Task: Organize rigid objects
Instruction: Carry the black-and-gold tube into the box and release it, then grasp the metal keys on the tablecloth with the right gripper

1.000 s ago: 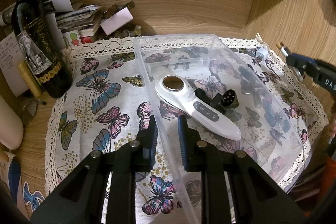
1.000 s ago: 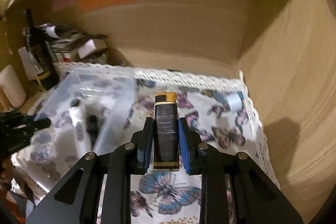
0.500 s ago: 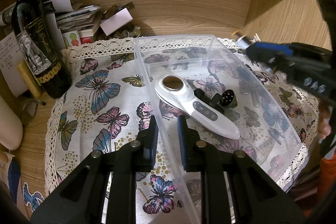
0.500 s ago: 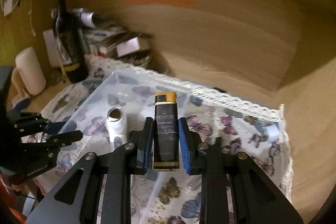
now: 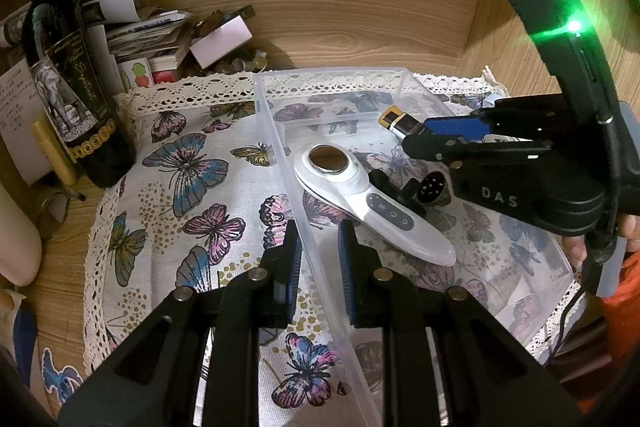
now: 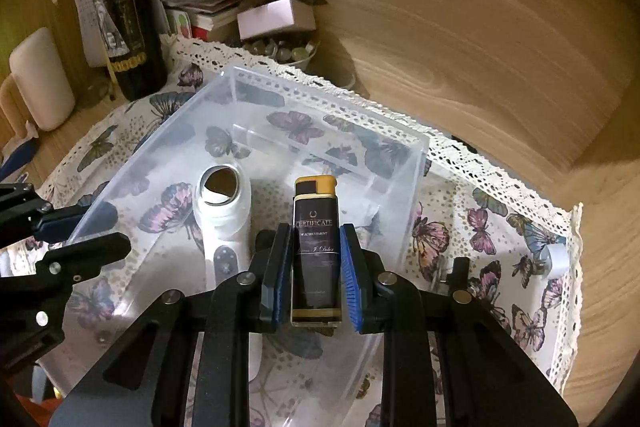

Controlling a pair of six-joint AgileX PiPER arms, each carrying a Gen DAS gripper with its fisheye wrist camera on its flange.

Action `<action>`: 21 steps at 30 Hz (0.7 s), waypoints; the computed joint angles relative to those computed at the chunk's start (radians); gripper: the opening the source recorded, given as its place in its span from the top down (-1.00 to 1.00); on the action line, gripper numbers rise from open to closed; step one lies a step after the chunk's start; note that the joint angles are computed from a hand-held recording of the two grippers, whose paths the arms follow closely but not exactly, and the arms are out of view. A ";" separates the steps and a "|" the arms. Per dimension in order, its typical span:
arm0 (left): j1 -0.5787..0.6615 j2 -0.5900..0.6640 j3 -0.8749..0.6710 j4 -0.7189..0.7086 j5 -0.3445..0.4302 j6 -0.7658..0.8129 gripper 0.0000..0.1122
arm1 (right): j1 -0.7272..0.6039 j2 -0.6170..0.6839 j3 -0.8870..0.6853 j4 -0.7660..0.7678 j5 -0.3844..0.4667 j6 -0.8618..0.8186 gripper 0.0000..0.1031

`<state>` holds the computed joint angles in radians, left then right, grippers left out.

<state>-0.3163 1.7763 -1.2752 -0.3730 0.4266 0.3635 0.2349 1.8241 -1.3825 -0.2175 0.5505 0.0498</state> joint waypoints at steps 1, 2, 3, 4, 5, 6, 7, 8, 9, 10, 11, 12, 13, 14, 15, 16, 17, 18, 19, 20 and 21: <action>0.001 0.000 0.000 0.000 0.000 0.001 0.66 | 0.002 0.002 -0.002 0.000 0.004 -0.002 0.58; 0.001 0.000 -0.001 0.001 0.001 0.001 0.66 | 0.003 0.002 -0.003 0.002 0.005 -0.004 0.58; 0.000 0.000 -0.001 0.004 0.001 -0.003 0.66 | 0.003 0.001 -0.002 0.006 0.000 -0.008 0.58; 0.001 0.000 0.000 0.002 0.001 -0.001 0.66 | 0.004 -0.003 0.001 0.005 -0.002 -0.006 0.58; 0.001 0.000 0.000 -0.001 0.001 0.002 0.66 | 0.004 -0.010 0.007 0.005 -0.008 -0.005 0.58; 0.001 0.000 0.000 -0.001 0.001 0.002 0.66 | 0.004 -0.015 0.011 0.004 -0.011 -0.004 0.56; 0.001 0.000 0.000 -0.001 0.001 0.002 0.66 | 0.003 -0.021 0.016 0.006 -0.014 -0.005 0.54; 0.001 0.000 0.000 -0.001 0.001 0.002 0.66 | 0.001 -0.033 0.025 0.009 -0.023 -0.005 0.52; 0.001 0.000 0.000 -0.001 0.000 0.002 0.66 | 0.000 -0.043 0.034 0.008 -0.030 -0.003 0.50; 0.000 0.000 0.000 0.004 0.000 -0.004 0.66 | -0.001 -0.052 0.042 0.006 -0.037 0.003 0.49; 0.002 0.000 0.000 -0.001 0.001 0.002 0.66 | -0.003 -0.067 0.054 0.004 -0.044 0.010 0.48; 0.002 0.000 0.000 -0.002 0.001 0.004 0.66 | -0.008 -0.079 0.061 0.010 -0.049 0.007 0.47; 0.002 0.000 0.000 -0.002 0.001 0.004 0.66 | -0.013 -0.097 0.073 0.016 -0.057 0.005 0.46; 0.002 0.000 0.000 -0.002 0.001 0.004 0.66 | -0.017 -0.107 0.080 0.015 -0.062 0.009 0.45; 0.002 0.000 0.000 -0.003 0.002 0.005 0.66 | -0.024 -0.127 0.094 0.018 -0.071 0.009 0.42; 0.002 0.000 0.000 -0.002 0.002 0.003 0.66 | -0.033 -0.147 0.107 0.019 -0.080 0.012 0.39; 0.004 0.000 -0.001 -0.003 0.004 0.005 0.66 | -0.040 -0.164 0.120 0.016 -0.091 0.019 0.37; 0.003 0.000 -0.001 -0.001 0.004 0.001 0.66 | -0.047 -0.181 0.133 0.006 -0.099 0.030 0.34; 0.002 0.000 -0.001 0.004 0.004 -0.003 0.66 | -0.052 -0.198 0.148 -0.011 -0.109 0.050 0.33; 0.003 0.001 -0.003 0.006 0.005 -0.004 0.66 | -0.062 -0.216 0.162 -0.022 -0.116 0.062 0.32; 0.002 0.001 -0.003 0.009 0.004 -0.007 0.66 | -0.074 -0.235 0.177 -0.037 -0.122 0.082 0.30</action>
<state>-0.3140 1.7772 -1.2783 -0.3643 0.4309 0.3569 0.1608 1.5896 -1.2059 -0.2550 0.4284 0.1320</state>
